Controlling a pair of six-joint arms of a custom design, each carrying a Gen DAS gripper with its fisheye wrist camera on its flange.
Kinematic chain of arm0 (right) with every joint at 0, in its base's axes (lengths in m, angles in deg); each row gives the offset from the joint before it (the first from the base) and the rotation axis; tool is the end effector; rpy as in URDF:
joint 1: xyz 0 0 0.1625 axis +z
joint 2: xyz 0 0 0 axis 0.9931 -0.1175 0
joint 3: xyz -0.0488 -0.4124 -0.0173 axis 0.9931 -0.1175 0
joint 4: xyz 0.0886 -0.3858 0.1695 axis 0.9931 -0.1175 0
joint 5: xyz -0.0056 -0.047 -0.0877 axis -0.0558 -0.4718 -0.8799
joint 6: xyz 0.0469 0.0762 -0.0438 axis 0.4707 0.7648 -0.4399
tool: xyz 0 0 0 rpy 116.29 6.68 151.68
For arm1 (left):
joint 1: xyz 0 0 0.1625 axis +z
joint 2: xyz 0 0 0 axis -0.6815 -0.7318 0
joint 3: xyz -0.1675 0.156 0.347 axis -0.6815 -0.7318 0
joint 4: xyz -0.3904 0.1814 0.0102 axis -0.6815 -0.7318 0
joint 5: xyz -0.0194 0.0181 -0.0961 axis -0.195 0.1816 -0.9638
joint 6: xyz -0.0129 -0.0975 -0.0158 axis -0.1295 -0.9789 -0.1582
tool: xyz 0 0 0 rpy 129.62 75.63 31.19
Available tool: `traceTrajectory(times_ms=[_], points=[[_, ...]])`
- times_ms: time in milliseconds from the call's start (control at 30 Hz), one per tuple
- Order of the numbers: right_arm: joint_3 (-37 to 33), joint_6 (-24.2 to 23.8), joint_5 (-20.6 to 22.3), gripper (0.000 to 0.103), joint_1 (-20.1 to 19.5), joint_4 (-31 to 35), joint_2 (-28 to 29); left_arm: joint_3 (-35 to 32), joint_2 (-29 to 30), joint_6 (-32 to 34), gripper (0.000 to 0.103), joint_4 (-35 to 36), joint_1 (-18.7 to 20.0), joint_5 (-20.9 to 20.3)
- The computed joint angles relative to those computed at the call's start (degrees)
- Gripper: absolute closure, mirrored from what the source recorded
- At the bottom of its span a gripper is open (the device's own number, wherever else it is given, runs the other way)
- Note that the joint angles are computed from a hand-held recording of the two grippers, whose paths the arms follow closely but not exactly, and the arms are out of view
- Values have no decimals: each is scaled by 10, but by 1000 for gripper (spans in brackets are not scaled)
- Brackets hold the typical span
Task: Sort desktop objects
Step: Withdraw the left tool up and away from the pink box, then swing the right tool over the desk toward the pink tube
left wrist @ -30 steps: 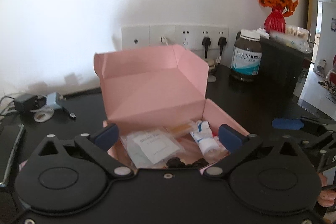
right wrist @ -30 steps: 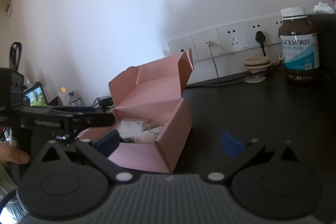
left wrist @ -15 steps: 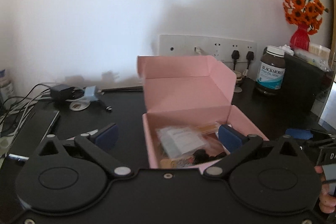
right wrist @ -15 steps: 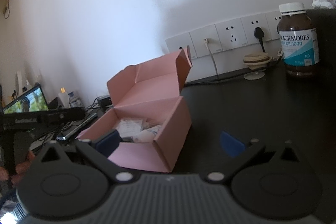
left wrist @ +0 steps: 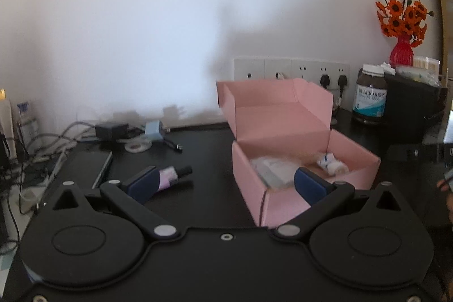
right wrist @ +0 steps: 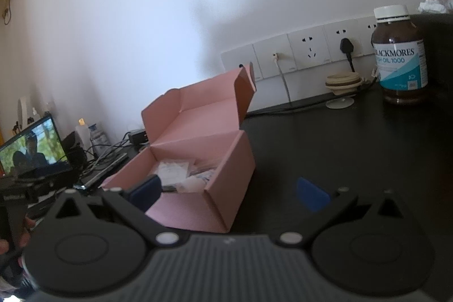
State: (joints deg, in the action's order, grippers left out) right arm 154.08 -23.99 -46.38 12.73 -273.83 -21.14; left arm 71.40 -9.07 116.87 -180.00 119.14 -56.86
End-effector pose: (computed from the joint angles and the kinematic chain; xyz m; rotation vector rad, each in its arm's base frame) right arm 0.1307 -0.3600 -0.0113 0.1054 -2.0952 1.6442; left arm 0.0017 -0.5269 0.1790 1.4991 2.3218 -1.0613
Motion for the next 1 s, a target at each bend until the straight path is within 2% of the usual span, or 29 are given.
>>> traceTrajectory(times_ms=[133, 233, 400, 533, 800, 1000], points=[[-5, -11, -9, 1, 6, 3, 2, -5, -12, 67, 0, 42, 17, -9], [-10, -26, -17, 1, 12, 5, 4, -10, -15, 87, 0, 61, 28, -10], [-14, -48, -20, 1, 18, 15, 5, -36, -14, 90, 0, 110, 48, -41], [-16, -54, -32, 1, 24, 27, 3, -34, -9, 114, 0, 85, 56, -62], [-13, -55, -37, 1, 25, 56, -4, -38, -11, 108, 0, 97, 63, -87], [-22, -92, -42, 1, 38, 54, 2, -35, -11, 104, 0, 83, 67, -99]])
